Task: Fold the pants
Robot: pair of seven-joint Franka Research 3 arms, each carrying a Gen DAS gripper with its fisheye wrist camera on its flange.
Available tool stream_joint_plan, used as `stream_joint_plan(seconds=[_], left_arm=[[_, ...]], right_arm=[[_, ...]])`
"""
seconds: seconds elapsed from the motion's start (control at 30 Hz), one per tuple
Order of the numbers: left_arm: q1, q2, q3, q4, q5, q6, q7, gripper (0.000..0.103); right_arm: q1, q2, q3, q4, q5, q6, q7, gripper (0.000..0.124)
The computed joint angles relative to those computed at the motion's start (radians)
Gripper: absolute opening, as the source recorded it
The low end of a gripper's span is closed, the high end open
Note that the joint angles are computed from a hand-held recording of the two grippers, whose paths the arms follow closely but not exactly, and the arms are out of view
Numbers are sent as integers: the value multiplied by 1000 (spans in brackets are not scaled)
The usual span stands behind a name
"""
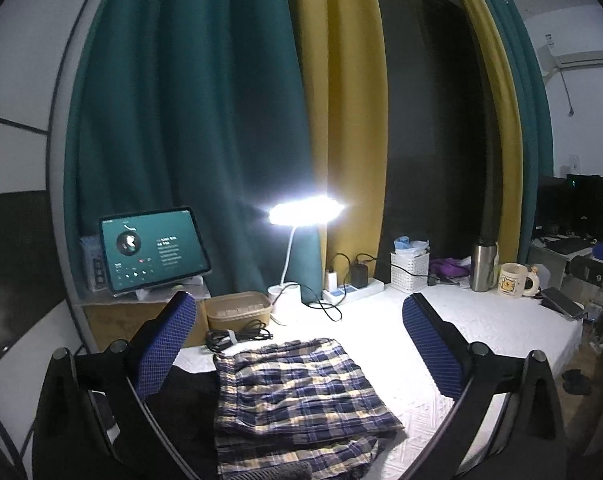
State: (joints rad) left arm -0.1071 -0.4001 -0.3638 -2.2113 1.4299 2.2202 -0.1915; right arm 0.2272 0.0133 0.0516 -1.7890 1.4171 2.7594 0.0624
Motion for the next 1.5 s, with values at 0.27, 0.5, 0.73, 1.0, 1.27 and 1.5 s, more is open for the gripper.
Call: stream_joint_plan(seconds=[0.27, 0.5, 0.73, 1.0, 1.27, 1.5], left_arm=[[6, -27, 7, -5, 35, 41, -28, 102], [18, -36, 5, 0, 58, 69, -30, 102], [22, -25, 5, 7, 31, 70, -2, 102], [20, -4, 6, 17, 10, 81, 18, 102], [16, 0, 4, 23, 10, 79, 22, 102], [14, 3, 6, 27, 6, 82, 27, 102]], right_arm=[[5, -5, 2, 22, 16, 4, -19, 99], [9, 1, 4, 30, -11, 12, -4, 99], [8, 18, 9, 32, -61, 15, 38, 99], [2, 21, 13, 29, -64, 21, 39, 99], [-3, 23, 11, 31, -49, 20, 34, 99], [-4, 24, 12, 31, -57, 19, 36, 99]])
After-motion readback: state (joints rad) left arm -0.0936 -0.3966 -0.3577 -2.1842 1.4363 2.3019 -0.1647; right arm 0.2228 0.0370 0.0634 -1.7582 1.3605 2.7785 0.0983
